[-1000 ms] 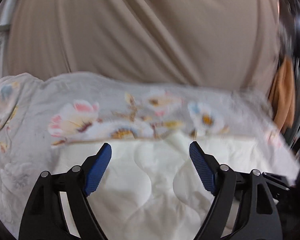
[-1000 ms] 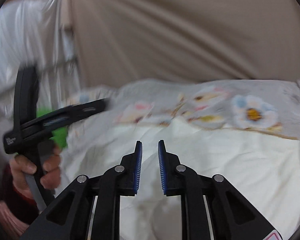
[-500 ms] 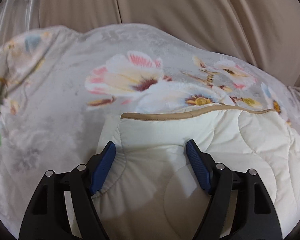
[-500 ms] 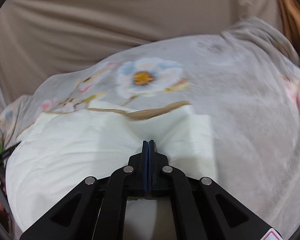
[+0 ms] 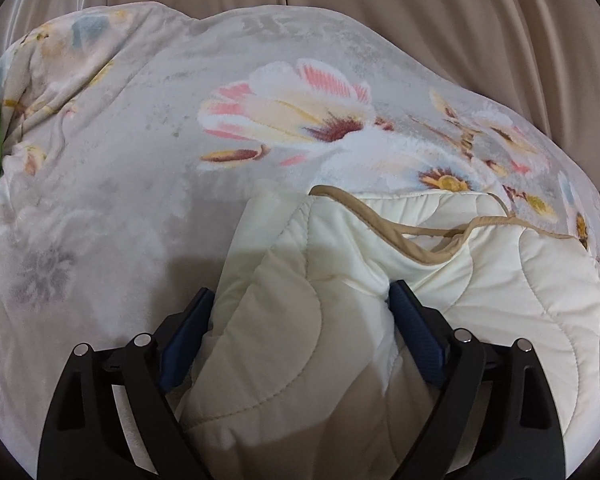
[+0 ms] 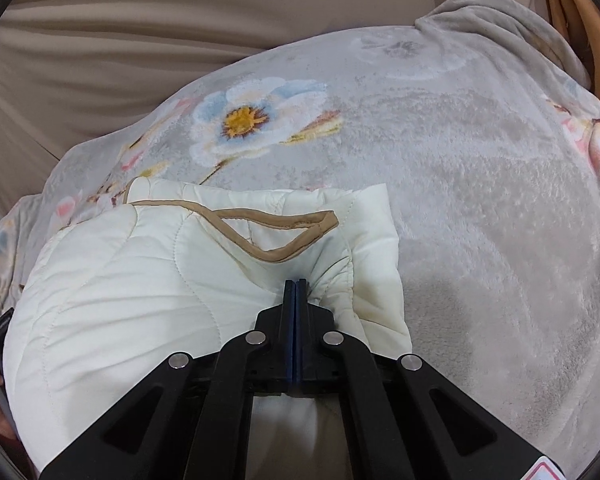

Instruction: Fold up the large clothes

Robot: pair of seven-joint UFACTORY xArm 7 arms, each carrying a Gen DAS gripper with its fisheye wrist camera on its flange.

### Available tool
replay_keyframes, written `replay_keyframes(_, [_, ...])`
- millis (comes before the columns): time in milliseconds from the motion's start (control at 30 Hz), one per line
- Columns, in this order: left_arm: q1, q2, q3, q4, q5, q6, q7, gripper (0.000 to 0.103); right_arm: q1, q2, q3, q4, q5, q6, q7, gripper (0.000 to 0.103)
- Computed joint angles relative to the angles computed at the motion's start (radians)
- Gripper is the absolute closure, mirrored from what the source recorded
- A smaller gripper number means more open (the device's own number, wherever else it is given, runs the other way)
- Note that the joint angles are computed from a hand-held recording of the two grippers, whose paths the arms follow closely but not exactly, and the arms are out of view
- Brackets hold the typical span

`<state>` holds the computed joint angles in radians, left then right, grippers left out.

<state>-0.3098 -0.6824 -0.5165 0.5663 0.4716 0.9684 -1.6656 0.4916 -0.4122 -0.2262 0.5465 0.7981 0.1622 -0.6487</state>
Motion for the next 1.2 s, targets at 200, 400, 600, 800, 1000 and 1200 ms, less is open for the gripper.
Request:
replay_keyframes(200, [-0.014,-0.007,-0.028,0.08,-0.001,0.128,0.038,0.019,-0.149,-0.129,0.156,-0.043,-0.194,0.049,0.235,0.094])
replay_keyframes(400, [0.028,0.126,-0.13,0.279,0.091,0.198,0.052,0.019,-0.065,-0.196,0.272,-0.012,-0.315,0.089,0.334,0.093])
replay_keyframes(600, [0.04,0.41,-0.168,0.455,0.215,0.283,0.059,0.019,-0.141,-0.017,0.45,0.071,-0.522,0.042,0.507,0.094])
replay_keyframes(800, [-0.015,0.522,-0.131,0.483,0.278,0.343,0.012,0.015,-0.106,0.087,0.411,0.061,-0.598,-0.038,0.572,0.099])
replay_keyframes(1000, [-0.084,0.567,-0.078,0.499,0.309,0.383,-0.009,0.015,-0.101,0.102,0.399,0.062,-0.696,-0.055,0.646,0.099])
replay_keyframes(1200, [-0.158,0.581,-0.016,0.508,0.321,0.41,-0.017,0.015,0.04,0.004,0.276,0.04,-0.6,-0.031,0.607,0.093])
